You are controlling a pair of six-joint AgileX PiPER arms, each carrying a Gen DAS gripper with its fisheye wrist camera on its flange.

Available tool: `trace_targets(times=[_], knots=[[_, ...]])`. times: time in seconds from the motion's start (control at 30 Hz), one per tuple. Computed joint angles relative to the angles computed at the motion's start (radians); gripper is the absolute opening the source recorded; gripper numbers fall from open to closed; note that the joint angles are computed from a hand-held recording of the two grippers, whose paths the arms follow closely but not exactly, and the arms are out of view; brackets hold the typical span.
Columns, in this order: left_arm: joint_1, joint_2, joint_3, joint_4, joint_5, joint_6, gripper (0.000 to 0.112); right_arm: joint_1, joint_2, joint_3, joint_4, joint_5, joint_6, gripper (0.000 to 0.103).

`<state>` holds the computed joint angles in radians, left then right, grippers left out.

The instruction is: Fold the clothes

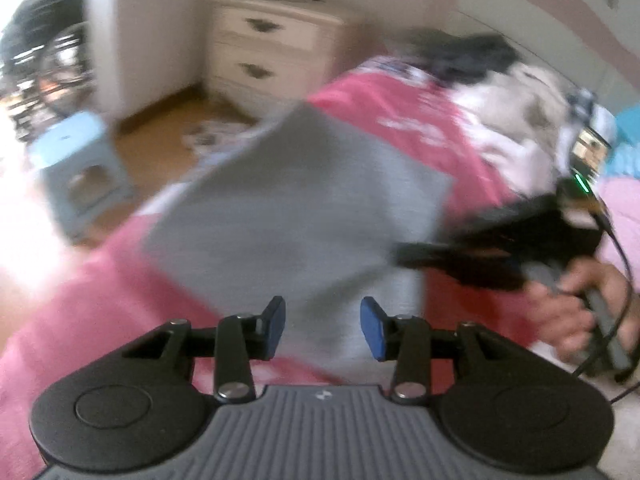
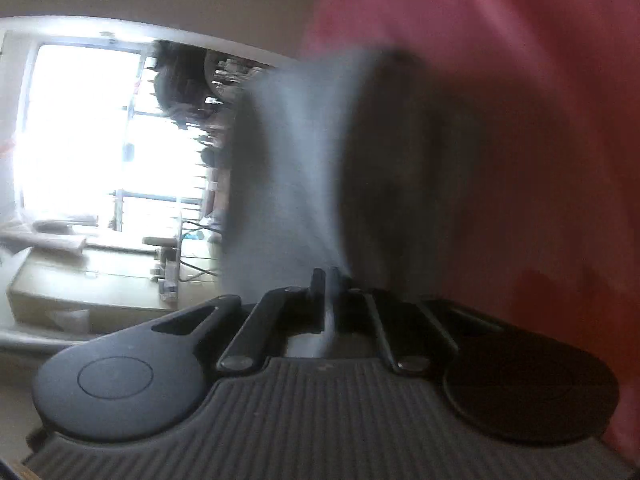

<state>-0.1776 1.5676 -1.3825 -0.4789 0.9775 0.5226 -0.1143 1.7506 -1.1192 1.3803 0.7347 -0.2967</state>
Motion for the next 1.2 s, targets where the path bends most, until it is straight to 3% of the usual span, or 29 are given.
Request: trace_targets(times=[0.07,0.2,0.33,0.4,0.53,0.6,0.7,0.77,0.87,1.03,1.1,1.2], knots=[[0.067,0.006,-0.013,0.009,-0.004,-0.045,0.042,-0.03,-0.014,0.062,0.114,0.021,-0.056,0.0],[0.166,0.026,-0.045,-0.037,-0.037,-0.147,0.041,-0.051,-0.069,-0.012,0.042,0.045,-0.087,0.005],[0.146,0.035,-0.042,-0.093,-0.097,-0.153,0.041,-0.054,-0.022,-0.089,0.145,0.157,-0.196,0.005],[0.087,0.061,-0.058,-0.02,-0.127,-0.218,0.041,-0.022,0.044,-0.127,0.154,0.185,-0.185,0.005],[0.0,0.13,-0.095,0.151,-0.16,-0.391,0.04,0.013,0.142,-0.181,-0.025,0.186,0.029,0.0],[0.02,0.166,-0.115,0.098,-0.151,-0.402,0.04,-0.012,0.097,-0.136,-0.026,0.214,0.069,0.0],[0.044,0.218,-0.149,0.05,-0.147,-0.423,0.04,-0.024,0.047,-0.2,-0.131,0.234,0.092,0.005],[0.057,0.246,-0.166,0.028,-0.143,-0.427,0.04,-0.041,0.075,-0.271,-0.068,0.307,0.037,0.005],[0.071,0.27,-0.182,0.003,-0.136,-0.425,0.04,-0.02,0.144,-0.336,-0.006,0.342,0.013,0.005],[0.095,0.297,-0.216,-0.031,-0.095,-0.424,0.04,0.059,0.29,-0.51,-0.241,0.373,0.171,0.0],[0.104,0.299,-0.214,-0.052,-0.092,-0.416,0.039,0.057,0.241,-0.431,-0.209,0.342,0.146,0.0],[0.106,0.295,-0.203,-0.062,-0.1,-0.412,0.039,0.072,-0.015,-0.157,-0.291,0.381,0.109,0.002]])
